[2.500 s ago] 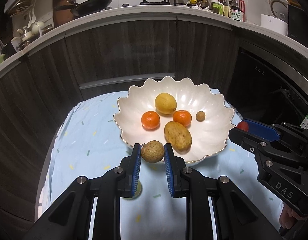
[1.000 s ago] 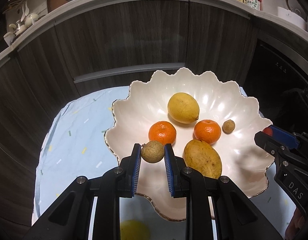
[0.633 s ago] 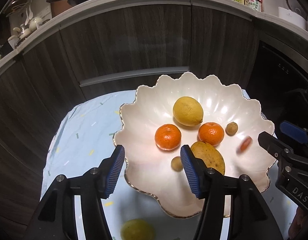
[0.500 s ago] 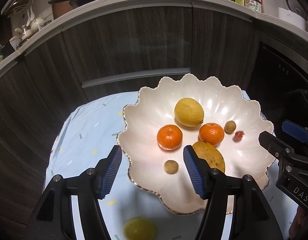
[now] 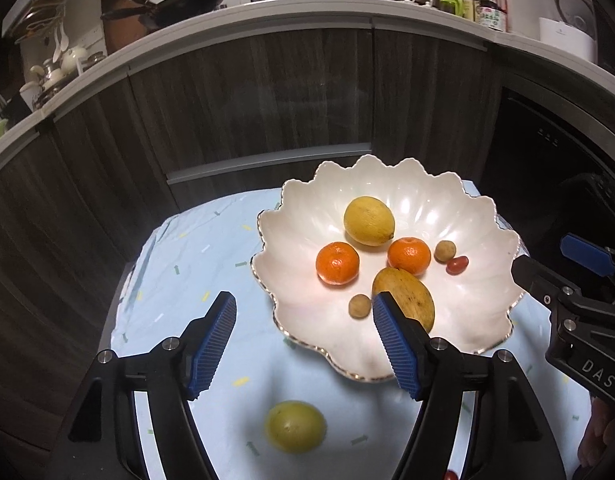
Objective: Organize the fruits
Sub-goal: 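Withdraw both open tools toward the green round fruit and the other red fruit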
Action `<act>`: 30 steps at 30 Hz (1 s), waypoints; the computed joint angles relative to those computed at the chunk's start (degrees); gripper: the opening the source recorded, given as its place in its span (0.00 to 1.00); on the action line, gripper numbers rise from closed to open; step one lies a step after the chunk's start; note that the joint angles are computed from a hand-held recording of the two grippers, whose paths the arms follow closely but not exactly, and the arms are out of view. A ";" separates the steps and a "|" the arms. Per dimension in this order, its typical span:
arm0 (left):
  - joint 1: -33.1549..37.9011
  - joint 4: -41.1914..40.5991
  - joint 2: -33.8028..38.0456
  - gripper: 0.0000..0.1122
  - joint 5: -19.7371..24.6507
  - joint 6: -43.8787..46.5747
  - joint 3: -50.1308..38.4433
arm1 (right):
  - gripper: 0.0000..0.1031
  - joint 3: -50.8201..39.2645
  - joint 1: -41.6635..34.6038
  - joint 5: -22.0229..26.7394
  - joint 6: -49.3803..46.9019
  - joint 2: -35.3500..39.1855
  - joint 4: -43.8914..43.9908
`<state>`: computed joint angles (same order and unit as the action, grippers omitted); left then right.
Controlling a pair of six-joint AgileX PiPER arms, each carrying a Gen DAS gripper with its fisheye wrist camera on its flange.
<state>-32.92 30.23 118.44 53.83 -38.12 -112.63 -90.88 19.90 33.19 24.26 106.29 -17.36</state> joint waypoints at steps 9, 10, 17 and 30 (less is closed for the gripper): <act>-0.05 0.01 -5.50 0.64 -2.91 -0.24 7.65 | 0.70 4.17 2.83 0.29 7.88 -3.56 -5.86; -0.05 -0.03 -6.21 0.64 -3.35 -0.19 8.73 | 0.70 4.53 3.21 0.46 8.56 -3.87 -6.34; -0.01 0.25 -9.39 0.64 -5.10 -0.24 13.99 | 0.70 7.54 5.36 0.83 12.67 -5.88 -9.00; 0.49 0.01 -15.90 0.64 -10.23 1.24 26.25 | 0.70 15.60 11.29 1.71 28.91 -9.76 -20.12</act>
<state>-32.43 30.24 102.55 43.60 -36.89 -86.38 -75.28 31.20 34.90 53.17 96.54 -37.48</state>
